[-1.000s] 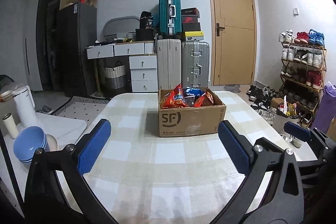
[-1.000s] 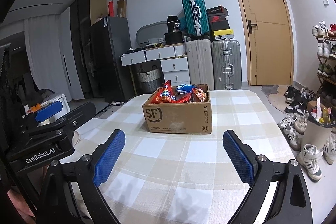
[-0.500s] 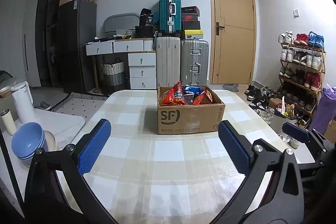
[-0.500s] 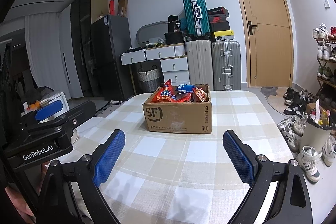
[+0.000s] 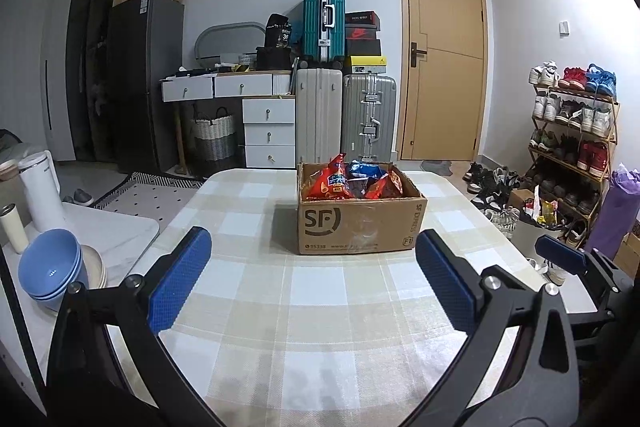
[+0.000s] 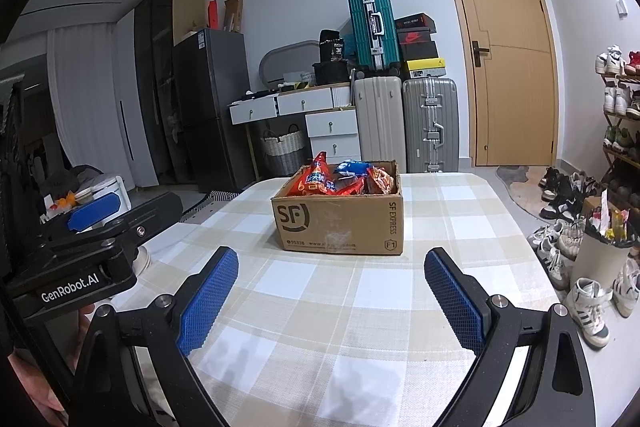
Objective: Organize snacks
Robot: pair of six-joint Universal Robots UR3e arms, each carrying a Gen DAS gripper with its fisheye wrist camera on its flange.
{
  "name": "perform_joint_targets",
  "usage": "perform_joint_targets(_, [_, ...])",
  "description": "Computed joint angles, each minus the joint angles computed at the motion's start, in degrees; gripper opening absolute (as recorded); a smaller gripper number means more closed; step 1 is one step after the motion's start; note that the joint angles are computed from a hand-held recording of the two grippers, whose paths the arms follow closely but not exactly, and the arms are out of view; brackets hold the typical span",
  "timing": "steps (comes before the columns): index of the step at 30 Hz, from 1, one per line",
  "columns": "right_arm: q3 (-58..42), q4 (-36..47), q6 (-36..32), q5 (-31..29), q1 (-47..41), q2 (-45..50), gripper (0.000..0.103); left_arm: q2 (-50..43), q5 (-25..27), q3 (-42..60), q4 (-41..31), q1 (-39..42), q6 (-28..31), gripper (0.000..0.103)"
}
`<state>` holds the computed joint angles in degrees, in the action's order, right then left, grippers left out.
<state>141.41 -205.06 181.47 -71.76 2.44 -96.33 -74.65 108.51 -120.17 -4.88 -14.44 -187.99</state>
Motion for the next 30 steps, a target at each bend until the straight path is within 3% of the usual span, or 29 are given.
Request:
perform_joint_targets(13, [0.3, -0.4, -0.2, 0.0, 0.0, 0.2, 0.096, 0.1, 0.6, 0.4, -0.5, -0.5, -0.1, 0.102])
perform_joint_targets(22, [0.3, -0.3, -0.2, 0.3, -0.2, 0.1, 0.096, -1.2, -1.8, -1.0, 1.8, 1.0, -0.8, 0.102])
perform_joint_targets(30, [0.3, -0.3, -0.1, 0.0, 0.1, 0.3, 0.096, -0.5, -1.5, -1.2, -1.0, 4.1, -6.3, 0.102])
